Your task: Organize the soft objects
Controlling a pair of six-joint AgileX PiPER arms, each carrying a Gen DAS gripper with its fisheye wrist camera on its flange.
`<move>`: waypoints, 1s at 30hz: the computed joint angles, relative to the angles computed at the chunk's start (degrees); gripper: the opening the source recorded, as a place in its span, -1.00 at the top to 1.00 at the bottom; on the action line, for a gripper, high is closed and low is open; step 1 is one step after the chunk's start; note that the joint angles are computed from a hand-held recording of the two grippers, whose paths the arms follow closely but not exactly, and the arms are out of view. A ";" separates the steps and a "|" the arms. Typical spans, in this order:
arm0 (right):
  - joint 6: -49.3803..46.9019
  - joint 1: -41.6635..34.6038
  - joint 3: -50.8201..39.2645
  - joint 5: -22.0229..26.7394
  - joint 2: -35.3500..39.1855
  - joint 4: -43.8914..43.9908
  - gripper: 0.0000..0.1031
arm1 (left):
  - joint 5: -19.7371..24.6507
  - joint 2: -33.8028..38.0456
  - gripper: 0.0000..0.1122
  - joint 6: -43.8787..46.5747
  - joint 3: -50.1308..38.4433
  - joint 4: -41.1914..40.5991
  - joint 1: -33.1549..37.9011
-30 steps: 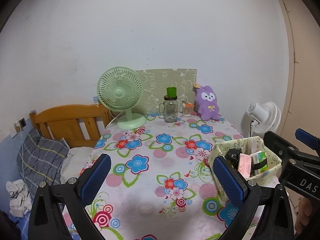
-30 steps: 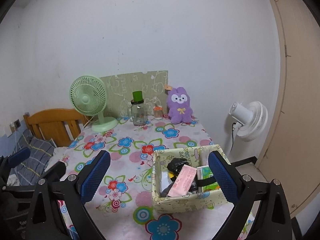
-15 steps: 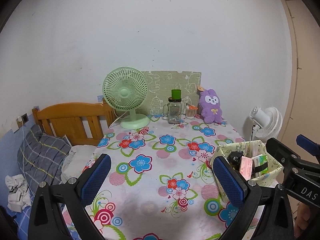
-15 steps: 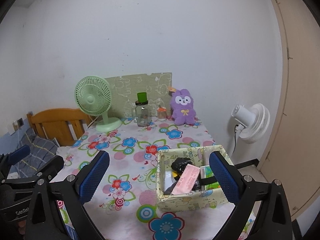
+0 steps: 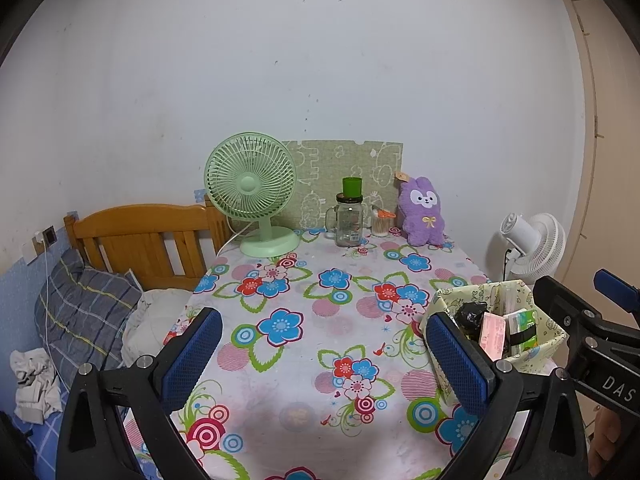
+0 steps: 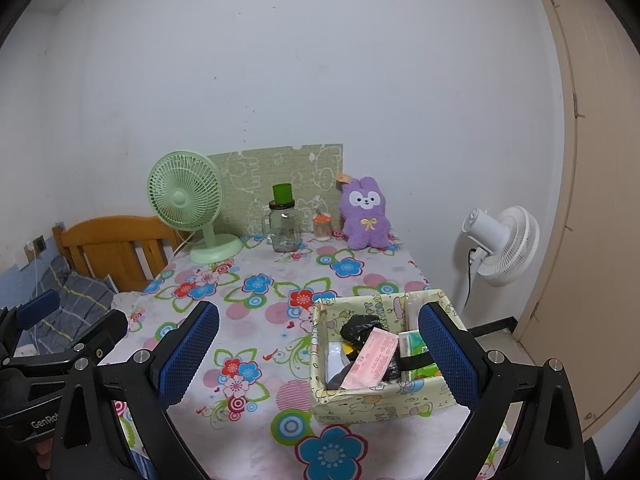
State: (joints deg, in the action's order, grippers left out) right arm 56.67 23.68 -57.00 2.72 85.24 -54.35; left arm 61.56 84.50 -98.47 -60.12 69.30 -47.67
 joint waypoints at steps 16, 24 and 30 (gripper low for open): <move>5.60 0.13 -0.27 0.25 0.27 -5.74 -0.96 | -0.24 0.42 -0.83 -0.46 -0.12 0.20 0.18; 9.45 0.25 -0.22 0.27 0.30 -9.84 -0.96 | -0.43 0.52 -0.83 -0.34 -0.25 0.10 0.45; 7.39 0.20 -0.24 0.22 0.30 -7.79 -0.96 | -0.36 0.56 -0.83 -0.44 -0.26 0.11 0.38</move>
State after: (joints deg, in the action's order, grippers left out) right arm 64.06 23.89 -57.23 2.94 85.54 -62.14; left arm 61.21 85.06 -98.92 -60.38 69.42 -47.28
